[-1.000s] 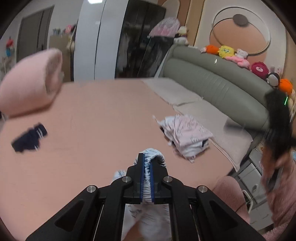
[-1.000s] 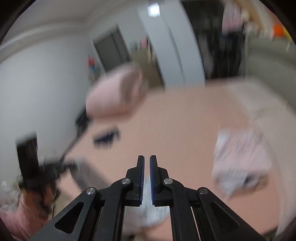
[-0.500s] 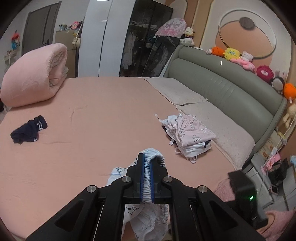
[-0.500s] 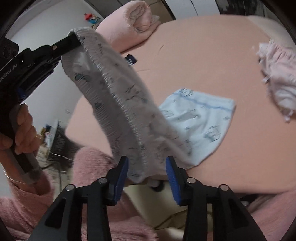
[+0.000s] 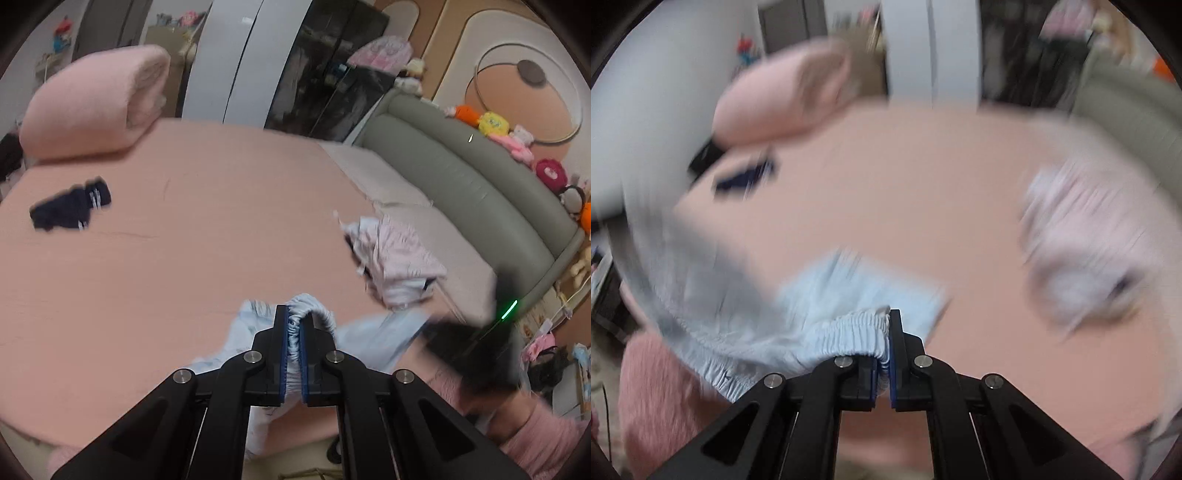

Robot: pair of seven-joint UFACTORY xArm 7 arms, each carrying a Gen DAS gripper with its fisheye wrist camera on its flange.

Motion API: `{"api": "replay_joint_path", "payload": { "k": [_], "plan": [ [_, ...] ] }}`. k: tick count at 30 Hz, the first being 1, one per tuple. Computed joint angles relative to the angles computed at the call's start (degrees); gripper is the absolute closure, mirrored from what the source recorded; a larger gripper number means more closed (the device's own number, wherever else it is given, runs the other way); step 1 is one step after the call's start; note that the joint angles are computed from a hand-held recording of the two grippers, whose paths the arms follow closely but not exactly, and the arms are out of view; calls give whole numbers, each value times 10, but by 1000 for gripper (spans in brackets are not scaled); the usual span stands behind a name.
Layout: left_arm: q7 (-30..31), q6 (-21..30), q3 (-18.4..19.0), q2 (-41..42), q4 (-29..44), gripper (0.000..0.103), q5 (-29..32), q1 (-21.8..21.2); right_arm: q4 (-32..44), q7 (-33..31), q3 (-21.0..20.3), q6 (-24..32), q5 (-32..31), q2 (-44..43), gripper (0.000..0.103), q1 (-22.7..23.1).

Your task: Fold clothes

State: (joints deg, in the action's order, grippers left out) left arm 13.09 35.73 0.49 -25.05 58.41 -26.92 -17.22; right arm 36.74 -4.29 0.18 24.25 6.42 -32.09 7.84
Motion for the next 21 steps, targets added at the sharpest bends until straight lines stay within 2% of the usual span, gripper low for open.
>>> {"api": "replay_joint_path", "payload": {
  "k": [5,9,12,16,19,21],
  "plan": [
    [59,-23,4,-30,77,99,5,-27,100,-38,-24,-17,-7,-39,102,-2],
    [133,14,43,-36,152,99,-33,-79,155,-99,-76,6,48,-93,102,72],
    [128,70,37,20,225,99,-16,-57,226,-128,-101,43,80,-64,102,97],
    [80,132,10,139,296,99,15,-8,304,-122,-95,99,71,60,102,41],
    [74,150,12,244,373,99,-35,20,375,-100,-94,140,84,173,102,6],
    [45,160,5,303,460,99,-28,40,422,-113,-91,140,113,201,102,0]
  ]
}}
